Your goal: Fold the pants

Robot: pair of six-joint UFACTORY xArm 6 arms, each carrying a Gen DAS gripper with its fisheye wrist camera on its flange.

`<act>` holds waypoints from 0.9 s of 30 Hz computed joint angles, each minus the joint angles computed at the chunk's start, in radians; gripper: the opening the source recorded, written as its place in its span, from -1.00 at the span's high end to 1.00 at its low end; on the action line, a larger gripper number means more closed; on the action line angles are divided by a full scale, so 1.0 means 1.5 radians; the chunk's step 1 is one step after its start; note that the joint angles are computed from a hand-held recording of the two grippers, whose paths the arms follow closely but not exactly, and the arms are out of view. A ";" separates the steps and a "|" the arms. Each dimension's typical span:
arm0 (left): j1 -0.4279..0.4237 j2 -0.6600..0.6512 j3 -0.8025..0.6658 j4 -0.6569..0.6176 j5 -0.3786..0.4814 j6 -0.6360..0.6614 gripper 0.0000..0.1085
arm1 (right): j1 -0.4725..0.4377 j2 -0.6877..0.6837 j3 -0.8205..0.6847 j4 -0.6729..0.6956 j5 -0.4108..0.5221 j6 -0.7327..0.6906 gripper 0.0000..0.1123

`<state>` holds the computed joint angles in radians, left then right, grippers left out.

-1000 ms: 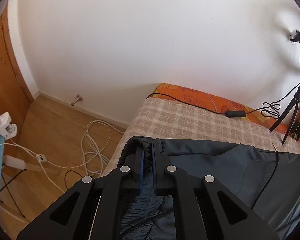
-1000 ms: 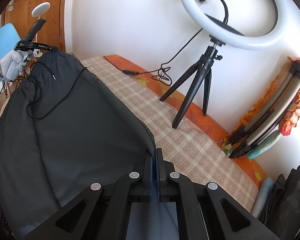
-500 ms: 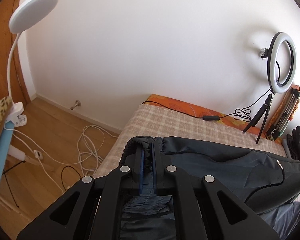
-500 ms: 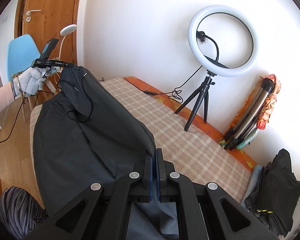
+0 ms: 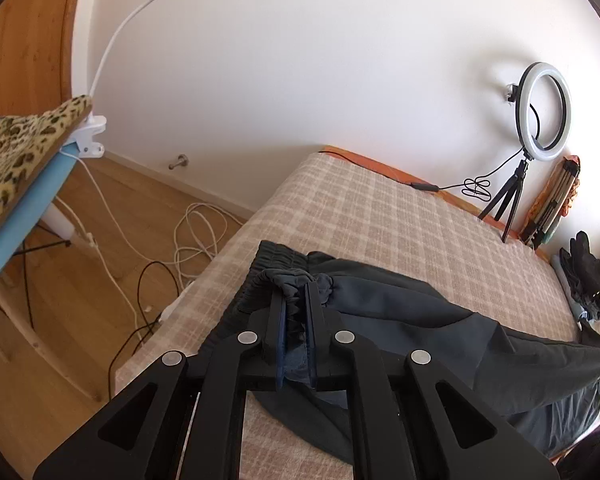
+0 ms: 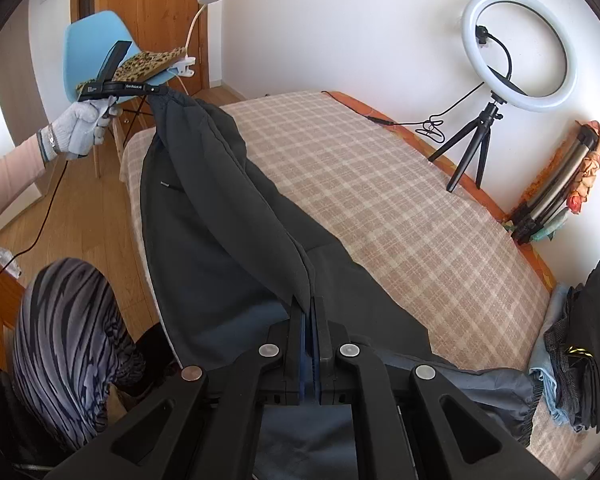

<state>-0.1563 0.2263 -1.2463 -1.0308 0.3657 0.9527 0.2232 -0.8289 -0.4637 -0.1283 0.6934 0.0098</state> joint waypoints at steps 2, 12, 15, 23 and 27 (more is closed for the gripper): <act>0.006 -0.016 0.026 -0.033 0.000 0.026 0.75 | 0.014 -0.004 0.017 -0.003 0.003 0.009 1.00; 0.075 -0.065 0.111 -0.106 0.102 0.026 0.39 | 0.042 0.000 0.094 0.022 0.001 0.004 1.00; 0.093 -0.074 0.125 -0.136 0.130 0.034 0.37 | 0.041 -0.005 0.103 0.033 0.017 -0.013 1.00; 0.110 -0.075 0.098 -0.106 0.194 -0.099 -0.02 | 0.018 -0.007 0.104 0.052 0.016 -0.031 1.00; 0.100 -0.060 0.048 -0.024 0.221 -0.242 -0.16 | 0.022 -0.007 0.101 0.048 0.005 -0.034 1.00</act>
<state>-0.0058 0.1367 -1.1749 -1.0674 0.6966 0.5895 0.2560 -0.8390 -0.3124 -0.0569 0.7008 -0.0417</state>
